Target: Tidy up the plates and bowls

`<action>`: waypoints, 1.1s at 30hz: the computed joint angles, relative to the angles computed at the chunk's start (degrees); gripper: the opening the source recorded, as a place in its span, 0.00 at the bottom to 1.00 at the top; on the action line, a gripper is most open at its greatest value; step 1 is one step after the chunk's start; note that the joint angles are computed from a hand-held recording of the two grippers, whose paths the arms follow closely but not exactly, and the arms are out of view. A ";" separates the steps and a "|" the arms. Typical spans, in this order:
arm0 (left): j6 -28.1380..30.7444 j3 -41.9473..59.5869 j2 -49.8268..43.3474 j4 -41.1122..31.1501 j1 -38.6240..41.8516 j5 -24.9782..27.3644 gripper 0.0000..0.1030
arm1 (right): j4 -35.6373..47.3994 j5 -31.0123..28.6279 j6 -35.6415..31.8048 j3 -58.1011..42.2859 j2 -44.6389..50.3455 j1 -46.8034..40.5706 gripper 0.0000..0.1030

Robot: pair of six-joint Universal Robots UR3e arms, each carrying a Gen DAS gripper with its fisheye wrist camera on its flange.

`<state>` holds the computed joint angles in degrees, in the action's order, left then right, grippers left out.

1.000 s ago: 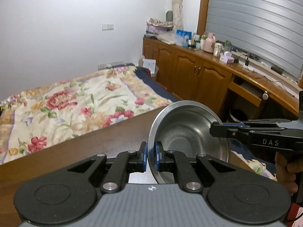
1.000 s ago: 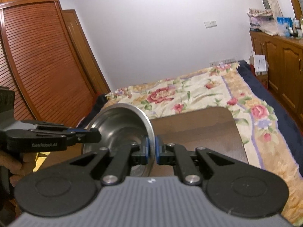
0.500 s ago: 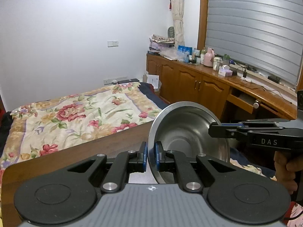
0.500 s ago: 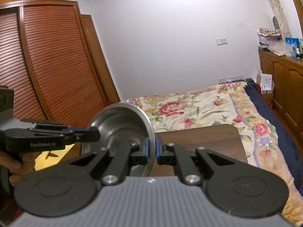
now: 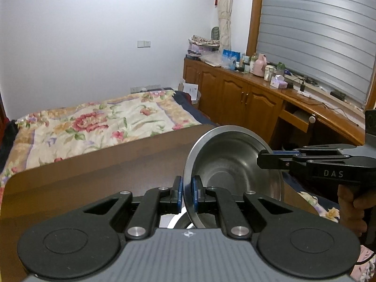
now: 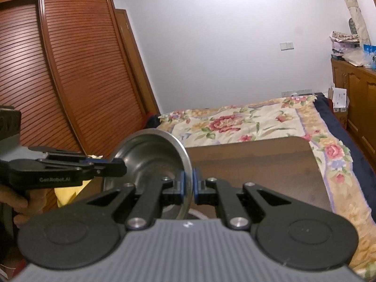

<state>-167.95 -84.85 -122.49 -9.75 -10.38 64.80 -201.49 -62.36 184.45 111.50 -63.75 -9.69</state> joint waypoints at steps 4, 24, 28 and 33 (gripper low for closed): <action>0.06 -4.20 1.34 1.87 0.76 -0.91 0.09 | -1.02 0.83 -0.24 2.67 -0.65 0.02 0.08; -1.86 -10.22 -1.27 5.53 0.07 1.02 0.09 | -2.37 -2.29 -1.10 6.19 1.96 2.86 0.09; -1.92 -9.19 -2.79 5.68 -0.75 2.40 0.10 | -2.58 -4.82 -1.76 5.78 3.00 4.30 0.09; -0.95 -8.42 -4.30 7.02 -2.61 5.54 0.11 | -3.37 -6.90 -3.19 6.35 3.51 4.95 0.09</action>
<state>-168.90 -93.27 -126.79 -2.74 -12.99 70.34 -204.86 -69.25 181.26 117.85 -60.23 -4.74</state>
